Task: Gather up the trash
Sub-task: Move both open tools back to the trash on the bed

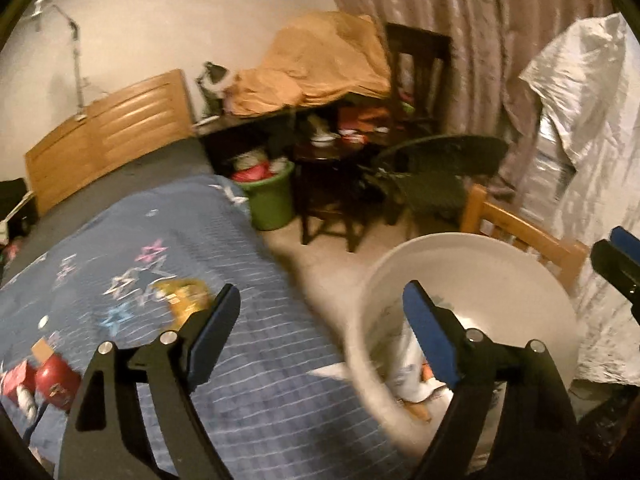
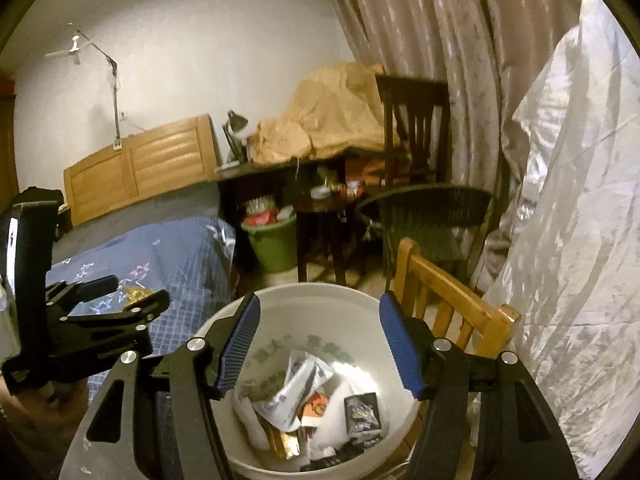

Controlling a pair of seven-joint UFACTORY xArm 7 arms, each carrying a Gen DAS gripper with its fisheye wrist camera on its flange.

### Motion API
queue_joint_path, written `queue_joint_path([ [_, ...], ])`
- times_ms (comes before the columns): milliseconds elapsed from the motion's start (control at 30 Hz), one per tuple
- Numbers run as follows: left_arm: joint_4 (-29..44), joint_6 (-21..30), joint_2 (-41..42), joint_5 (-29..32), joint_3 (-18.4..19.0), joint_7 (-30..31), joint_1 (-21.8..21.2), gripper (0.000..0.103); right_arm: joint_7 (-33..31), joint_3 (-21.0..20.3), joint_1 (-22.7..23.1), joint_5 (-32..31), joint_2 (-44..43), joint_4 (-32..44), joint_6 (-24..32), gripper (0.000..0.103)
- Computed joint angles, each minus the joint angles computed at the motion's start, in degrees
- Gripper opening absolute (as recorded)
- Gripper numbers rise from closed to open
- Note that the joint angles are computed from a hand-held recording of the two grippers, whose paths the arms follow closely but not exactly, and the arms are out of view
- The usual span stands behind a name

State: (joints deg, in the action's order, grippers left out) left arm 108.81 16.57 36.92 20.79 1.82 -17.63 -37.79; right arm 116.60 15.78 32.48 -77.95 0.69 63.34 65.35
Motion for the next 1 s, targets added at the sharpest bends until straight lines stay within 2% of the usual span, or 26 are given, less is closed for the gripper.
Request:
queue_joint_path([
  [167, -12.9, -6.9, -8.0, 7.5, 9.2, -10.9, -3.3, 0.085, 0.9, 1.0, 4.4, -2.8, 6.4, 5.6, 7.4, 0.088],
  [333, -23.3, -10.1, -15.4, 16.9, 15.8, -21.3, -4.7, 0.09, 1.4, -1.0, 8.7, -3.2, 11.6, 11.1, 8.1, 0.094],
  [500, -30.8, -10.4, -22.1, 29.2, 22.1, -33.5, -6.3, 0.091, 2.2, -3.3, 11.4, -2.7, 15.6, 16.0, 3.6, 0.095],
  [667, -37.0, -9.3, -28.7, 40.2, 24.6, -43.7, -4.7, 0.092, 1.2, -5.7, 13.9, -2.3, 20.8, 22.6, -2.0, 0.098],
  [800, -40.7, -7.5, -33.0, 46.4, 24.5, -50.1, -1.7, 0.092, -0.6, -7.6, 15.4, -1.9, 26.3, 29.5, -9.1, 0.098],
  [900, -44.7, -5.7, -37.4, 51.5, 24.3, -55.4, 1.6, 0.093, -3.7, -8.3, 15.7, 1.1, 31.8, 36.5, -14.8, 0.098],
  [1000, -47.9, -4.3, -40.4, 53.5, 23.7, -58.0, 5.2, 0.093, -8.6, -8.2, 16.1, 5.4, 38.8, 45.5, -18.8, 0.098],
])
